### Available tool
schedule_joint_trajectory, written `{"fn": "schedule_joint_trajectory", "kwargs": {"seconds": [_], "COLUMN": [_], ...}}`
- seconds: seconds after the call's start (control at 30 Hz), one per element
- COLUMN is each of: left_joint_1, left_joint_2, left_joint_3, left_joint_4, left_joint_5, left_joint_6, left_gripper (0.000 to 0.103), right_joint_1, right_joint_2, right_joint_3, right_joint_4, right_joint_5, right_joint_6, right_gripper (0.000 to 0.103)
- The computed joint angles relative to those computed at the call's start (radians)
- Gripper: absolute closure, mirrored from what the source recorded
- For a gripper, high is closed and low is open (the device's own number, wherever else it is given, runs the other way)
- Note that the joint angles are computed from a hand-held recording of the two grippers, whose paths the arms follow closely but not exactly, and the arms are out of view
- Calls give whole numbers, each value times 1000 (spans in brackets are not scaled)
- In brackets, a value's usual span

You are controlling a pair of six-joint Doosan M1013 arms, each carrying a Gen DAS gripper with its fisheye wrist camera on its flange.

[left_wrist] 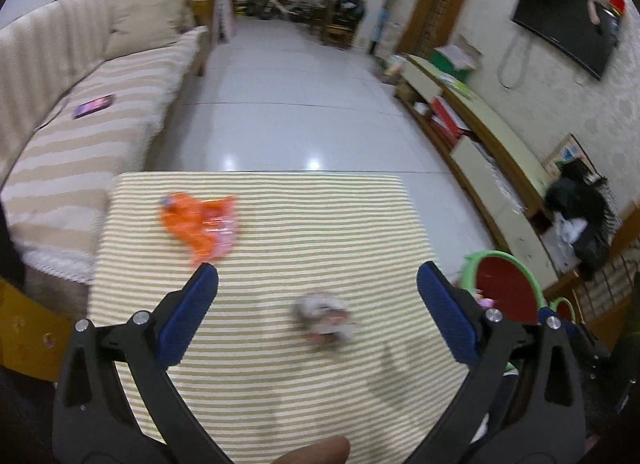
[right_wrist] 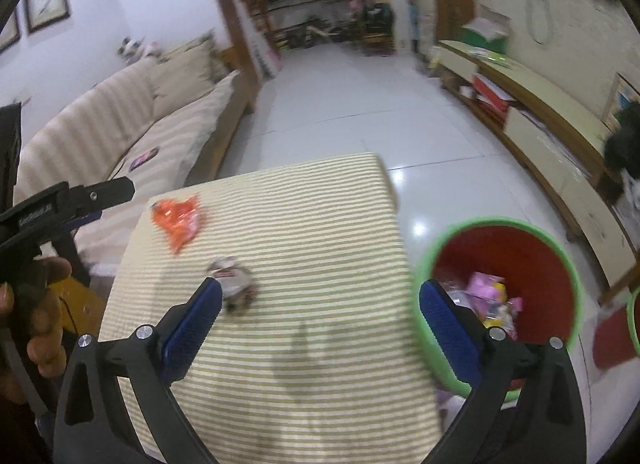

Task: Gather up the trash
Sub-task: 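Move both tools back over the table toward the orange bag and crumpled paper, then grasp the orange snack bag with the left tool while the right tool grasps the crumpled paper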

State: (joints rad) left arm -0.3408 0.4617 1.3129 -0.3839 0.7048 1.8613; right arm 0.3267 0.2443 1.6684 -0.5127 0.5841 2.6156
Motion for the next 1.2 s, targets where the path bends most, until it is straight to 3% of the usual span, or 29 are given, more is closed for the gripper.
{"fn": "schedule_joint_trajectory", "kwargs": {"seconds": [0.23,0.5,0.73,1.07,1.2], "left_joint_1": [63,122,121,99,100], "left_joint_2": [-7,42,103,259,312], "left_joint_3": [24,-21,-86,-255,-314], "left_joint_4": [35,-32,-24,58,71], "left_joint_5": [-38,39,61,146,189], "left_joint_6": [4,26,2,-242,-305], "left_gripper": [6,6,6,6,16], "right_joint_1": [42,56,43,3,-12], "right_joint_2": [91,179,236,310,332], "right_joint_3": [-101,-195,-238,-291,-304], "right_joint_4": [113,193,235,321,379], "right_joint_5": [23,75,101,115,117], "right_joint_6": [-176,-302,-344,-433,-482], "right_gripper": [7,7,7,9,15]}}
